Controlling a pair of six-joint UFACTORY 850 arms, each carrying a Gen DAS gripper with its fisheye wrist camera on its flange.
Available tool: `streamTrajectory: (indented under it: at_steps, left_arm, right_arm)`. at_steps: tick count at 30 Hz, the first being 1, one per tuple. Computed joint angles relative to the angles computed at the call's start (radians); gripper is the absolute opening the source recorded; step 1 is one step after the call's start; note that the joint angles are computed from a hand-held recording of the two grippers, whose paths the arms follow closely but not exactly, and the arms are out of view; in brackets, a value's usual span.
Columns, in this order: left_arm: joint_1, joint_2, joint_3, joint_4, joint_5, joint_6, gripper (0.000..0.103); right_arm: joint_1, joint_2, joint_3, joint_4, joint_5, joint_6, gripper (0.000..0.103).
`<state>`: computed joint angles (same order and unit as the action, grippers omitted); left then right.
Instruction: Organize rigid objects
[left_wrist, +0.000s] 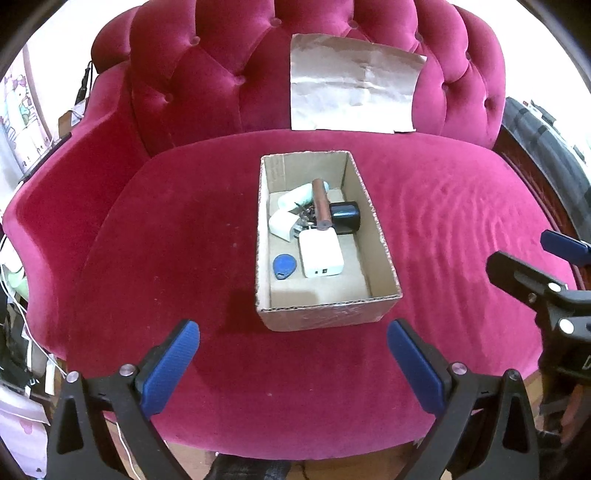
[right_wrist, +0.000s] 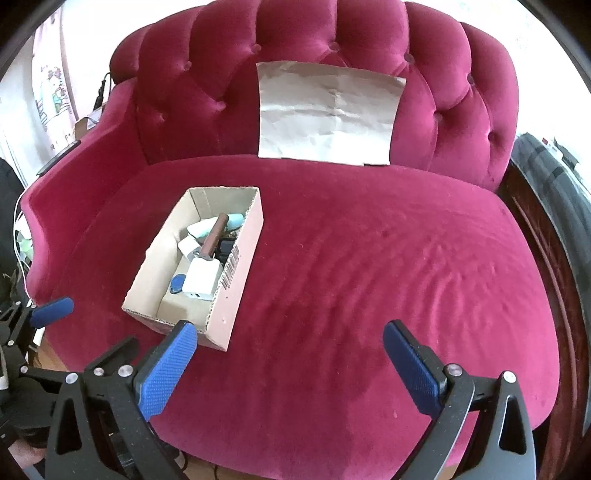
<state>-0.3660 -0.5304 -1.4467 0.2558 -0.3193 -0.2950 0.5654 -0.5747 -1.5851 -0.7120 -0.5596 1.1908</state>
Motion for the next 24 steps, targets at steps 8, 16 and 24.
streamTrajectory:
  at_steps: [8,16,24]
  left_arm:
    - [-0.017,0.021,0.004,0.085,0.004,-0.092,0.103]
    - [-0.032,0.039,-0.004,0.124,-0.015,-0.127,0.103]
    - [-0.037,0.055,-0.011,0.100,-0.030,-0.111,0.103]
  right_arm:
    - [0.016,0.004,-0.015,-0.033,-0.043,0.015,0.103]
    - [0.010,0.013,-0.033,0.034,-0.076,-0.032,0.103]
    - [0.008,0.028,-0.042,0.074,-0.095,-0.047,0.103]
